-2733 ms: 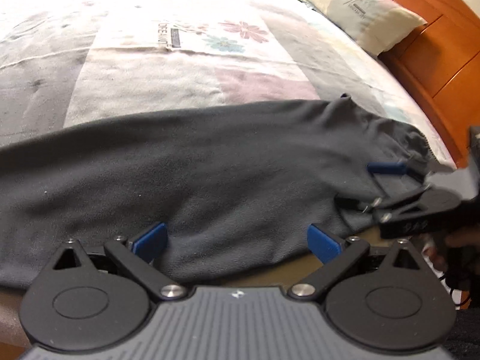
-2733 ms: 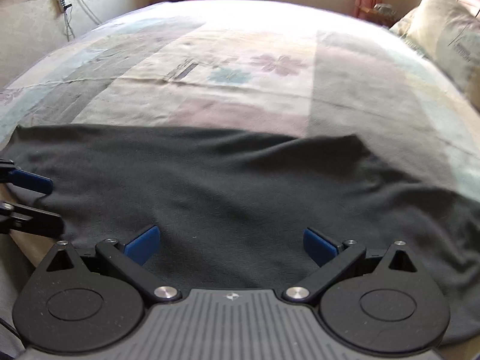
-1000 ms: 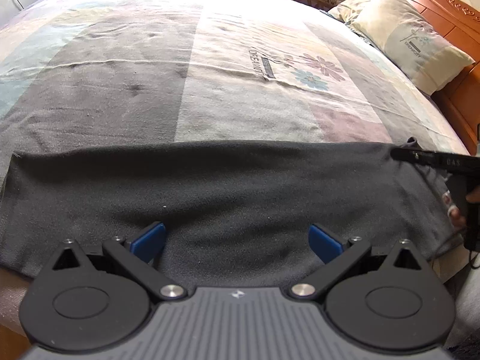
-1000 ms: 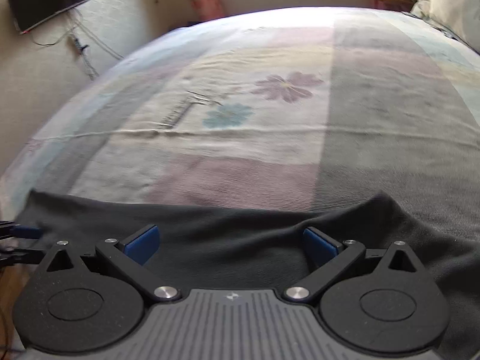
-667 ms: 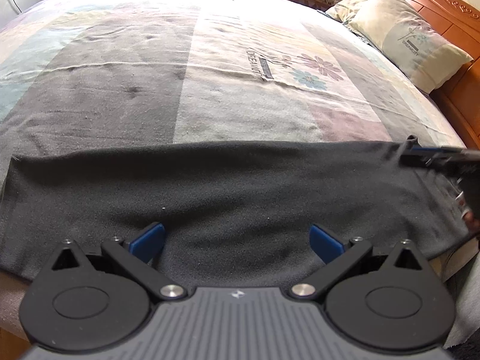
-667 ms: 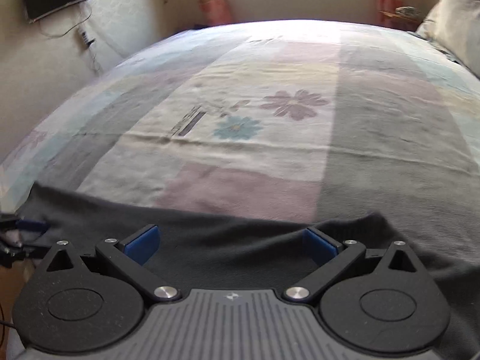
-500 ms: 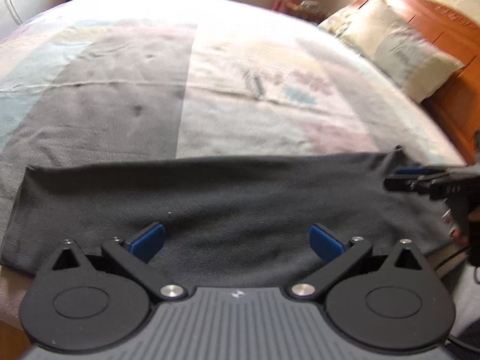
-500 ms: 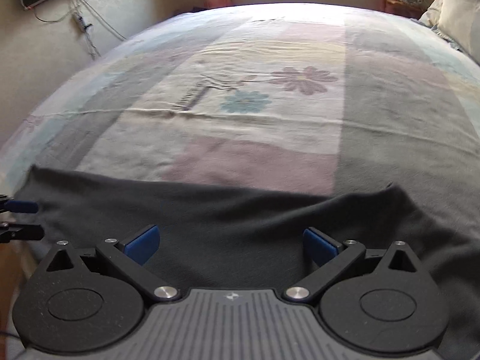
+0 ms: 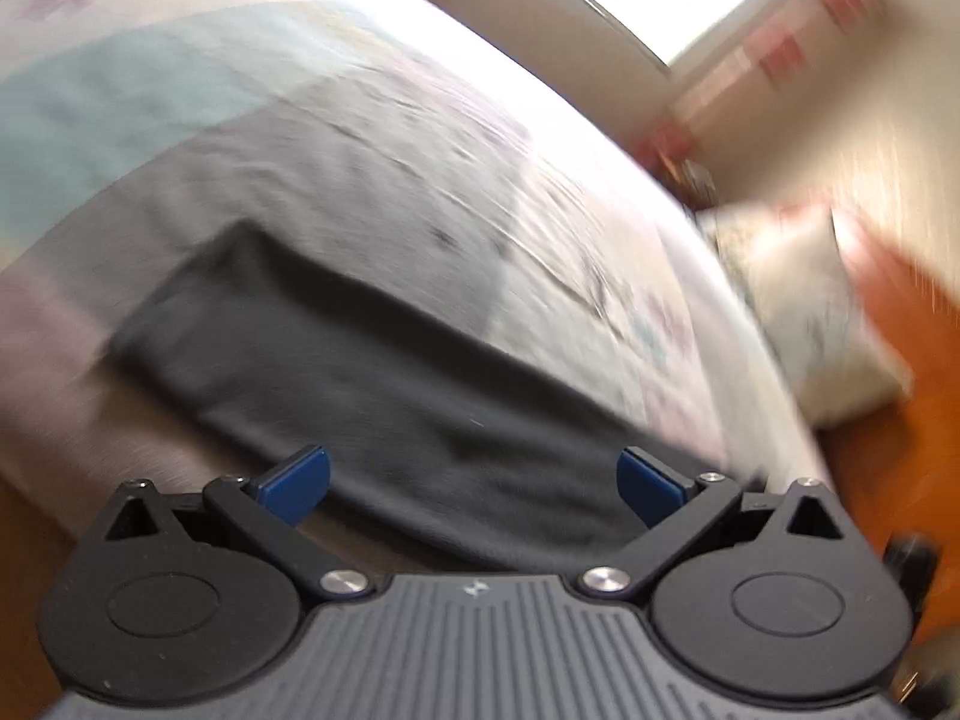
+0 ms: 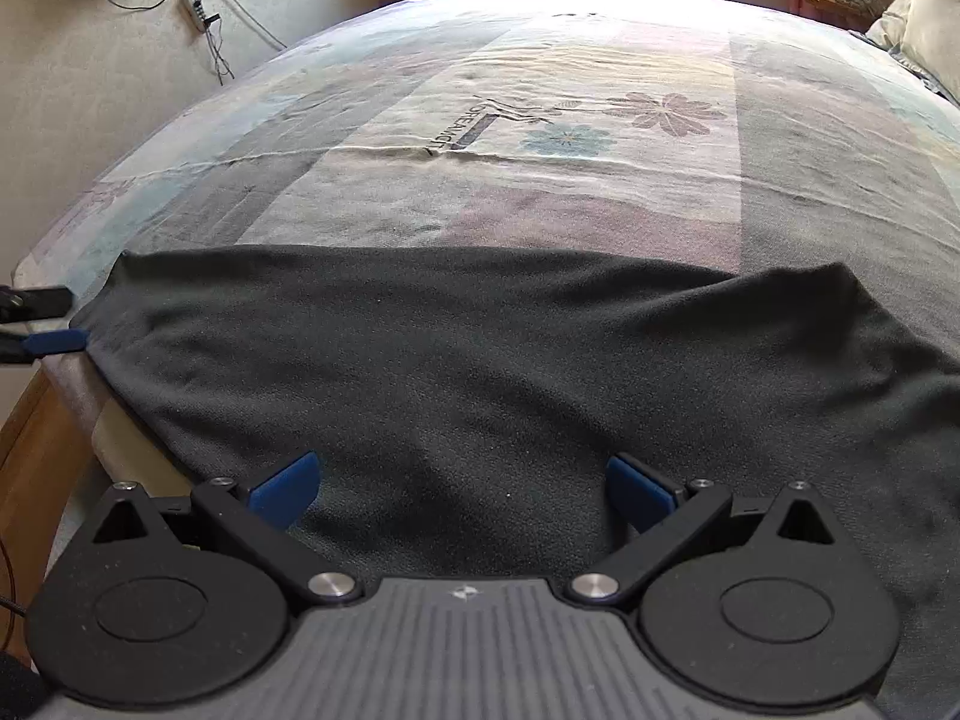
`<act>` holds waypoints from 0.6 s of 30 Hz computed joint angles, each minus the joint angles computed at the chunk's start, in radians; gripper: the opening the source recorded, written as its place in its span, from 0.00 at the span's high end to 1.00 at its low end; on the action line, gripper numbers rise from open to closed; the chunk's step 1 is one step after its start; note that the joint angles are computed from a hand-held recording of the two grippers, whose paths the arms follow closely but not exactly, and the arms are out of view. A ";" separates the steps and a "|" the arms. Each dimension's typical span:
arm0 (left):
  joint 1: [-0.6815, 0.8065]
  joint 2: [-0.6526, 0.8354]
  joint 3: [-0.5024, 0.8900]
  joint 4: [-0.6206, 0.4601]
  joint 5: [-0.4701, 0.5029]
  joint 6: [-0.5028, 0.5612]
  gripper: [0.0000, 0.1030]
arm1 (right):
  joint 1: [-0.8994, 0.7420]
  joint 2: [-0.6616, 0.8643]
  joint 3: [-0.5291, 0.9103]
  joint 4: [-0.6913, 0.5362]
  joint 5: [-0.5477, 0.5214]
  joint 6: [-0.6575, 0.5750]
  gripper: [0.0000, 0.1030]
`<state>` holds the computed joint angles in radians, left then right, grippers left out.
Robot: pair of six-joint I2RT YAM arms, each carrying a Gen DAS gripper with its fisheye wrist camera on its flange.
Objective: Fold clothes
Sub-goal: 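Roll the left gripper and close it on the sweatshirt's dark edge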
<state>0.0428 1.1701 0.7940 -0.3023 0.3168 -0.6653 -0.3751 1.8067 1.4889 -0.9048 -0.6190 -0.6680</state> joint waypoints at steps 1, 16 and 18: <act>0.038 -0.019 -0.033 0.022 0.031 -0.041 0.02 | 0.000 0.000 -0.001 0.001 0.000 0.004 0.00; 0.284 0.138 -0.116 0.321 0.189 -0.442 0.01 | -0.001 -0.039 -0.058 0.042 0.014 0.008 0.00; 0.278 0.177 -0.087 0.324 0.182 -0.438 0.01 | 0.000 -0.040 -0.058 0.043 0.016 0.007 0.00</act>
<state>0.3209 1.3468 0.7073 0.0213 0.4988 -1.1037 -0.3752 1.7668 1.4308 -0.8618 -0.6025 -0.6606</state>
